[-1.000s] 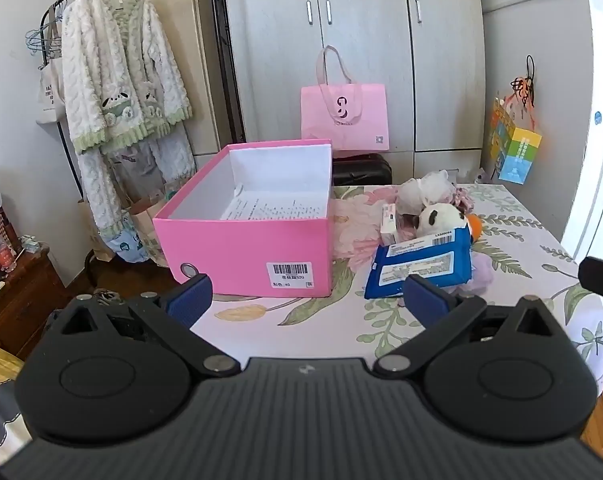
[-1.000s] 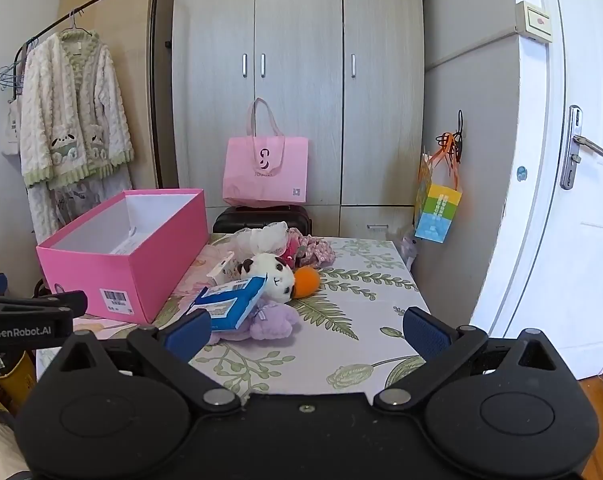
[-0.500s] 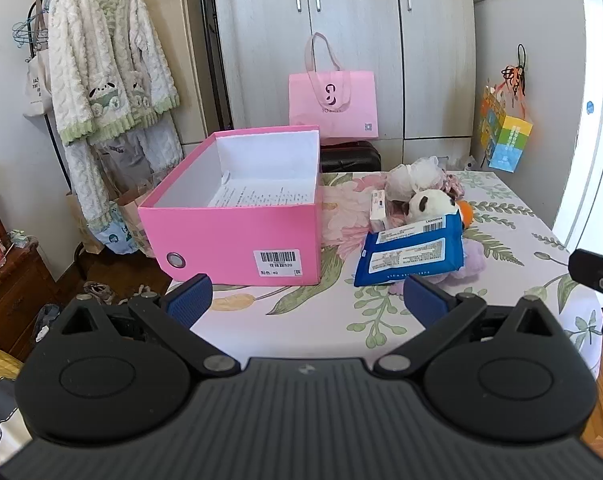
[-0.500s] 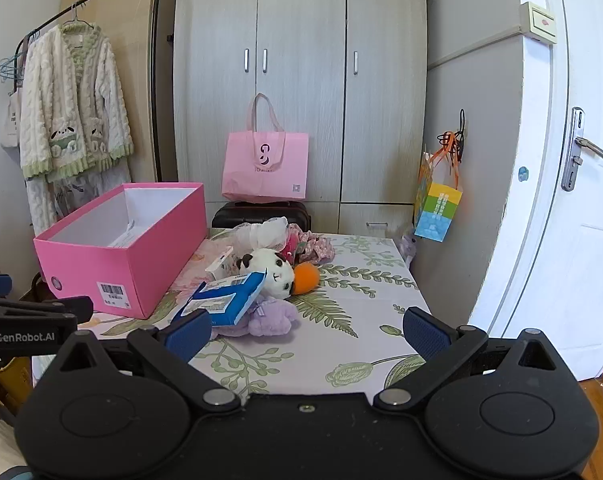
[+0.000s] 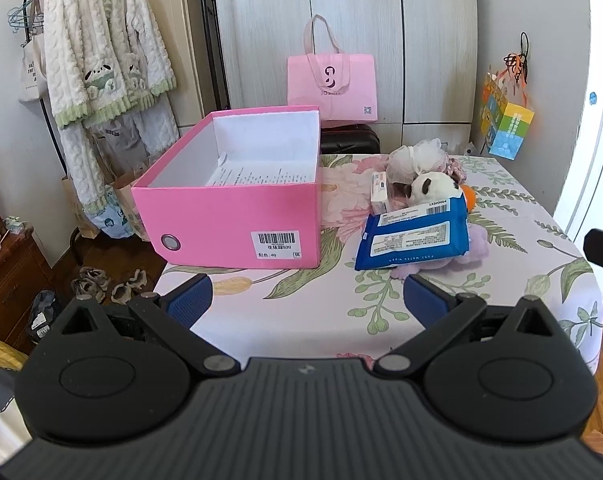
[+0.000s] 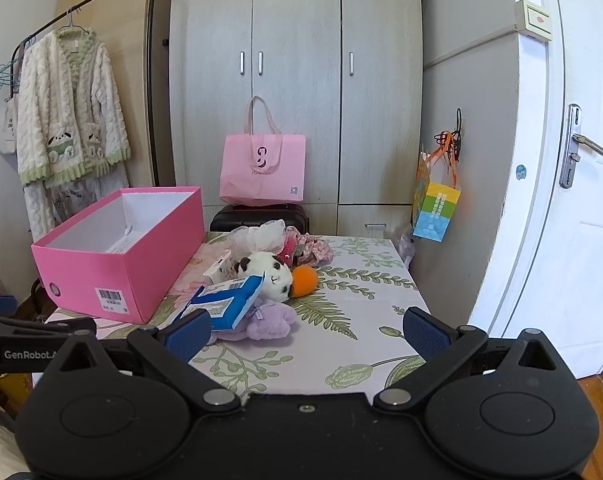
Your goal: Organize soft objects
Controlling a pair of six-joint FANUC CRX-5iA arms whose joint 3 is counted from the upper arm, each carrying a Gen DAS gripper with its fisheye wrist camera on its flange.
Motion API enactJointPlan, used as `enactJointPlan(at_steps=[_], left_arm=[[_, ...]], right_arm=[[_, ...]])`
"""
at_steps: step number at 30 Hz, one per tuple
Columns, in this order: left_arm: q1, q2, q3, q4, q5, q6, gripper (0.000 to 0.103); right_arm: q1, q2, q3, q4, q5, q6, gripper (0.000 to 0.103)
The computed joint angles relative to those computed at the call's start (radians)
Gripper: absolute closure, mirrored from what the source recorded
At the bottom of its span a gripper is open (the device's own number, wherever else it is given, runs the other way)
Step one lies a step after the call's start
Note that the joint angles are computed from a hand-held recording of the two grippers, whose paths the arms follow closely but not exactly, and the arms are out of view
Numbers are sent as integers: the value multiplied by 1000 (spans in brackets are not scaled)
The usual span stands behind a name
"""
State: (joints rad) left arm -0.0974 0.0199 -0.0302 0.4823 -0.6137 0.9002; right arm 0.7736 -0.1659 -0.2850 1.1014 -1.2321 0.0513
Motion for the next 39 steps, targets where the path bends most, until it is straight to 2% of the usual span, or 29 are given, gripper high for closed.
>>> enactJointPlan(at_steps=[26, 31, 35, 37, 39], left_arm=[[-2, -1, -3, 9, -3, -4, 0], [1, -10, -34, 84, 22, -67, 0], [-8, -25, -79, 179, 91, -138, 0], [-16, -23, -85, 198, 120, -154, 0], [-19, -6, -67, 206, 116, -171, 1]], right_arm=[[4, -1, -19, 21, 4, 18, 0], [5, -14, -29, 34, 29, 42, 0], [-1, -28, -32, 47, 65, 77, 0], [-9, -29, -33, 52, 85, 100, 0], [-23, -31, -42, 64, 118, 116, 0]])
